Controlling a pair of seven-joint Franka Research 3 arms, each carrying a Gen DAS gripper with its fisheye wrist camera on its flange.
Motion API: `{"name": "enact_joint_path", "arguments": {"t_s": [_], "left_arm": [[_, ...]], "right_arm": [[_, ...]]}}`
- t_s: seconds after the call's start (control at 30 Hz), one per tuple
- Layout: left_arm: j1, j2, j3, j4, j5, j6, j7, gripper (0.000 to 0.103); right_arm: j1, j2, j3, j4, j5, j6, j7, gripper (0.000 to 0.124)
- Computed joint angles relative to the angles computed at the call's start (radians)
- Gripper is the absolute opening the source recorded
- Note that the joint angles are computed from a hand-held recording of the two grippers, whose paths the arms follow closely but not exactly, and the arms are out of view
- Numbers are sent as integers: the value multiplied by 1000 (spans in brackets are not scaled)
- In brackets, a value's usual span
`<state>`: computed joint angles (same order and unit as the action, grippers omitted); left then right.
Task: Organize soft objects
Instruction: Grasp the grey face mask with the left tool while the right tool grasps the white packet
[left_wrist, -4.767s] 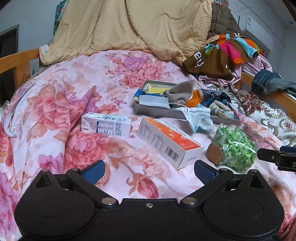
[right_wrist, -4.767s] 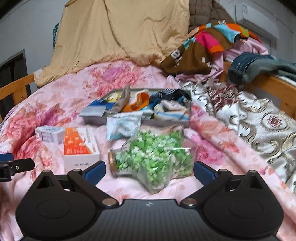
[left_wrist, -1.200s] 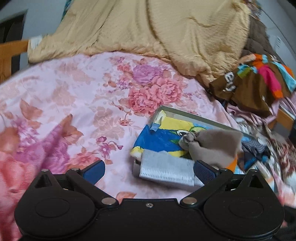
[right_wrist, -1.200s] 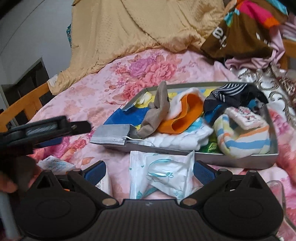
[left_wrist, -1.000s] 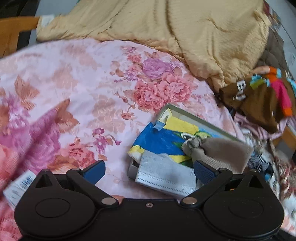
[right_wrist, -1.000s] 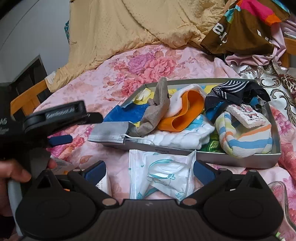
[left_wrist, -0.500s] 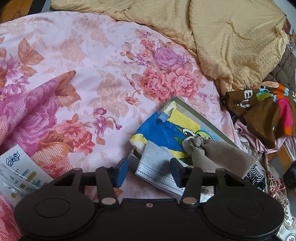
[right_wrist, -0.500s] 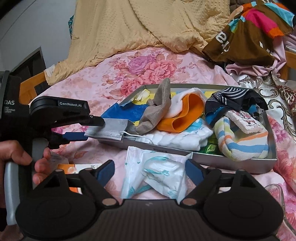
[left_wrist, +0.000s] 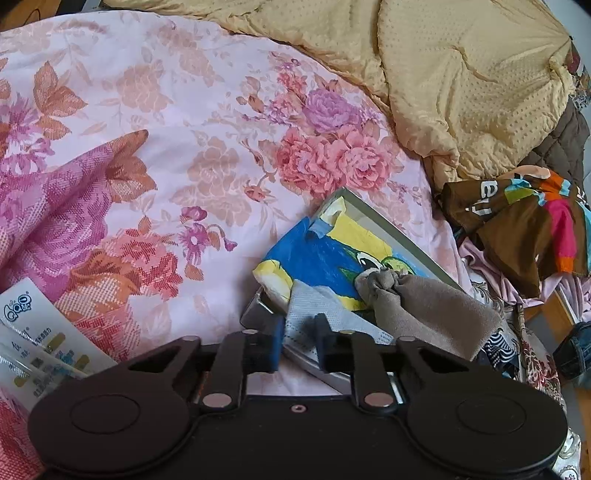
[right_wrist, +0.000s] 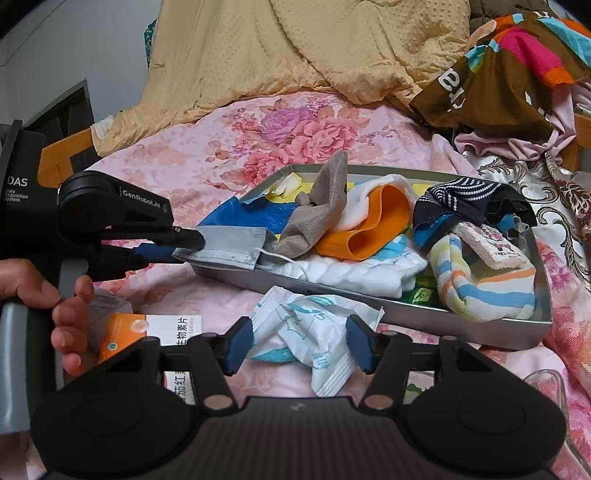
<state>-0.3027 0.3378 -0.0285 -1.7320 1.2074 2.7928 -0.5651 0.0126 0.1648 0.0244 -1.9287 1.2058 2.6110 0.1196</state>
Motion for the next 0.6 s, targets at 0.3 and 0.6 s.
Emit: {"name": "enact_joint_path", "arguments": {"t_s": [0.3, 0.6], "left_arm": [[-3, -11, -10, -12, -30, -17, 37, 11], [-4, -65, -39, -54, -52, -54, 108, 6]], "right_arm": [[4, -2, 7, -11, 39, 42, -54, 24], [-1, -13, -1, -21, 85, 21, -102, 17]]}}
